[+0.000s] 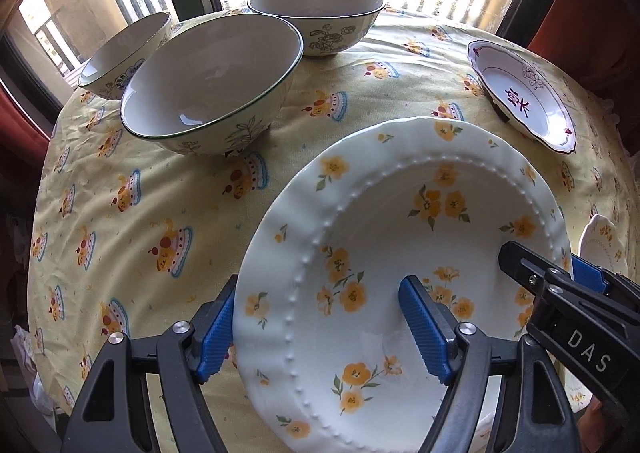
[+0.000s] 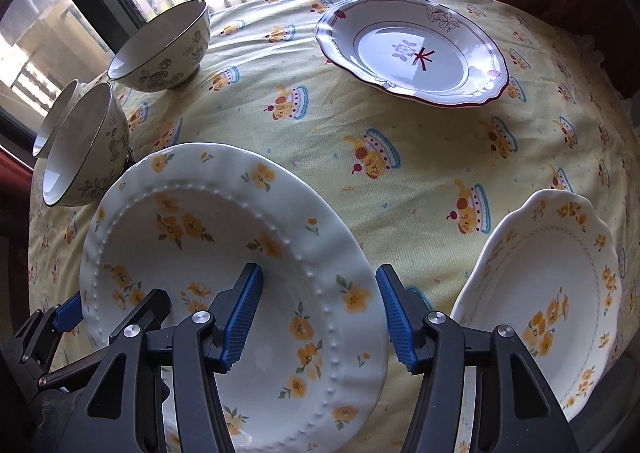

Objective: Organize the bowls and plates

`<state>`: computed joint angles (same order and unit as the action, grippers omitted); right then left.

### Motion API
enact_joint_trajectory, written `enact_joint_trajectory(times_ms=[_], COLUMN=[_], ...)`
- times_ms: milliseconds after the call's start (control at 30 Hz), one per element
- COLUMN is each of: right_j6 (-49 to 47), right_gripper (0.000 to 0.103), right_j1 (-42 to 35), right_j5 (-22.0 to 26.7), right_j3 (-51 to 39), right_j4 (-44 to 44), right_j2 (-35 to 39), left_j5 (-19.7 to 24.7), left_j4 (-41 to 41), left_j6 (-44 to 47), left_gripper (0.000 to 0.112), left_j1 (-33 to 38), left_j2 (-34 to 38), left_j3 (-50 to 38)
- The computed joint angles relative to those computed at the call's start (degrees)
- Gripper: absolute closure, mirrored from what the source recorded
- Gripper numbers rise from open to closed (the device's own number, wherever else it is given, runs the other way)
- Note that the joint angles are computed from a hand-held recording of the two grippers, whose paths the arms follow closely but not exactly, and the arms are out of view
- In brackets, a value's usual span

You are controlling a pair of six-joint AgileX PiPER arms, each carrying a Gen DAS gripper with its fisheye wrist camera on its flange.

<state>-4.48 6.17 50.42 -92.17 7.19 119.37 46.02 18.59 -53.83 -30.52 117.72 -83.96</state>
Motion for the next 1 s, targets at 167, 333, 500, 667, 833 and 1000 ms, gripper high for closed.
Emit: enact_joint_trajectory(times_ms=[167,333,500,667,833,1000], right_j6=[-5.5,-11.4,-15.5,-18.0,-19.9,-22.7], right_gripper=[0.041,0.041,0.041,0.041,0.041,0.041], right_j1=[-3.6,-6.7,-10.1,-14.3,-18.6,-22.7], right_j5=[3.6,6.0,7.3,8.2,9.0,9.8], right_j3=[-1.9,-4.0,-5.1,-5.4,-6.5,-8.3], right_j4=[3.3,6.5,9.1,10.1,10.3,10.5], right_j2=[-0.8,-2.0,-2.8,-3.6,-3.5,-2.8], left_j5=[4.5,8.9,13.1,15.9,19.9,23.7], left_j4=[3.6,6.2,7.4,6.8,5.9,4.8], left_j6=[-6.3,-10.5,-11.7,-11.5,-10.1,-9.5], left_gripper=[0.034,0.034,0.034,0.034,0.034,0.034], left_j1=[-4.0,-6.9,-9.9,-12.6,-15.1,-17.2], left_j2=[-0.5,-0.5,2.1,5.8,11.7,17.4], left_j3=[-3.0,-6.9,-13.6,-20.8,-31.5,-42.0])
